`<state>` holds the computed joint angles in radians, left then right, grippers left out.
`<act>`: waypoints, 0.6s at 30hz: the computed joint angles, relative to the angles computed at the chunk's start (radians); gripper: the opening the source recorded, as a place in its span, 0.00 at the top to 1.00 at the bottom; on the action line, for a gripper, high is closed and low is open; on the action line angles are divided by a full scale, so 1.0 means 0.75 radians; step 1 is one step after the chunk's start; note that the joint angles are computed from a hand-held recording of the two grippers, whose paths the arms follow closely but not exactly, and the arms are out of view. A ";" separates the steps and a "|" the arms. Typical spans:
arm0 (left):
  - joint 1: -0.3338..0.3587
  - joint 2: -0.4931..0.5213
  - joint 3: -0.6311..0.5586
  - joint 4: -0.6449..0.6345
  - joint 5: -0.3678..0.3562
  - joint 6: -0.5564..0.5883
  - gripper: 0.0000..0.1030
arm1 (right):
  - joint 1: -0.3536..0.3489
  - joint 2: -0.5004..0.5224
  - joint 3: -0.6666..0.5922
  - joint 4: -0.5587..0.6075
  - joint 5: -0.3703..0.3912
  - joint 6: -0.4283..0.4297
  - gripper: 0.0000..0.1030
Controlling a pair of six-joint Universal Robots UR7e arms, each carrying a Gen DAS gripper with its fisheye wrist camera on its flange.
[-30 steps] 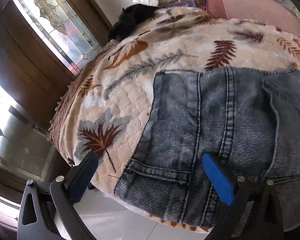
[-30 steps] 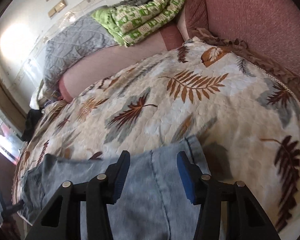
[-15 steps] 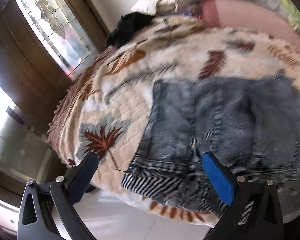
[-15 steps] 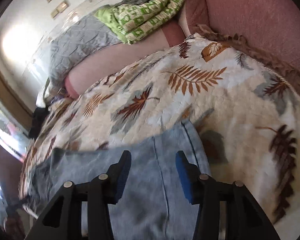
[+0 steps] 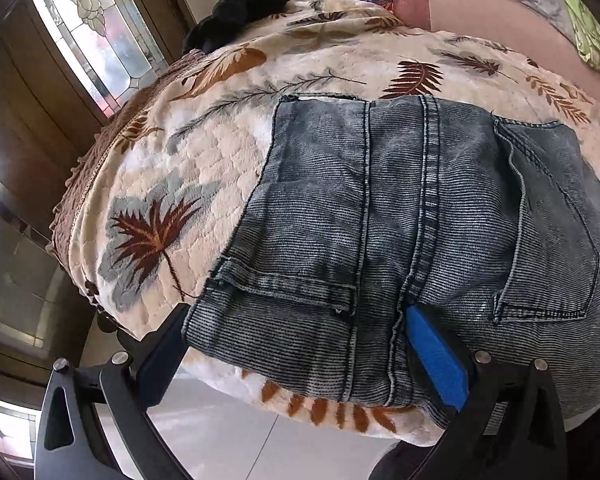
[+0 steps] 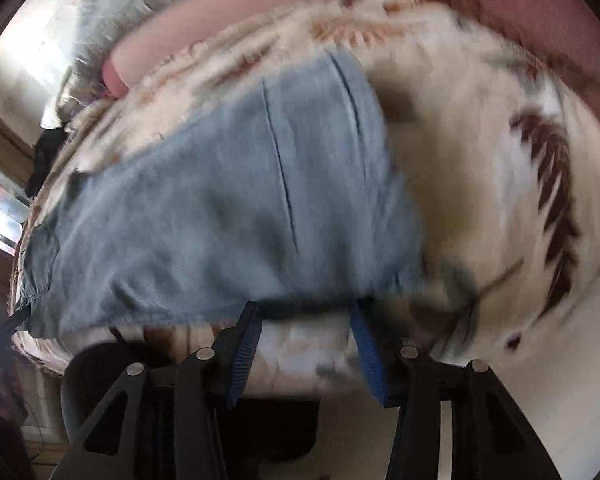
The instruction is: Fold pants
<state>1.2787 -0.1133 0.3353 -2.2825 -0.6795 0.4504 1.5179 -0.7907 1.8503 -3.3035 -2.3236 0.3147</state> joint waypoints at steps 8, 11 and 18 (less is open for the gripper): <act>-0.088 -0.215 0.377 -0.444 -0.129 0.162 0.00 | 0.139 -0.038 0.021 -0.475 -0.033 -0.325 0.52; -0.130 -0.337 0.578 -0.571 -0.244 0.149 0.00 | 0.224 0.018 -0.045 -0.718 -0.024 -0.512 0.51; -0.204 -0.530 0.940 -0.828 -0.441 0.183 0.00 | 0.404 0.319 -0.377 -1.392 0.000 -1.121 0.00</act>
<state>1.1254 -0.5111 1.0405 -2.9036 -1.0105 0.5878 1.8211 -0.5513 1.5678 -4.3476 -2.3239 -0.5260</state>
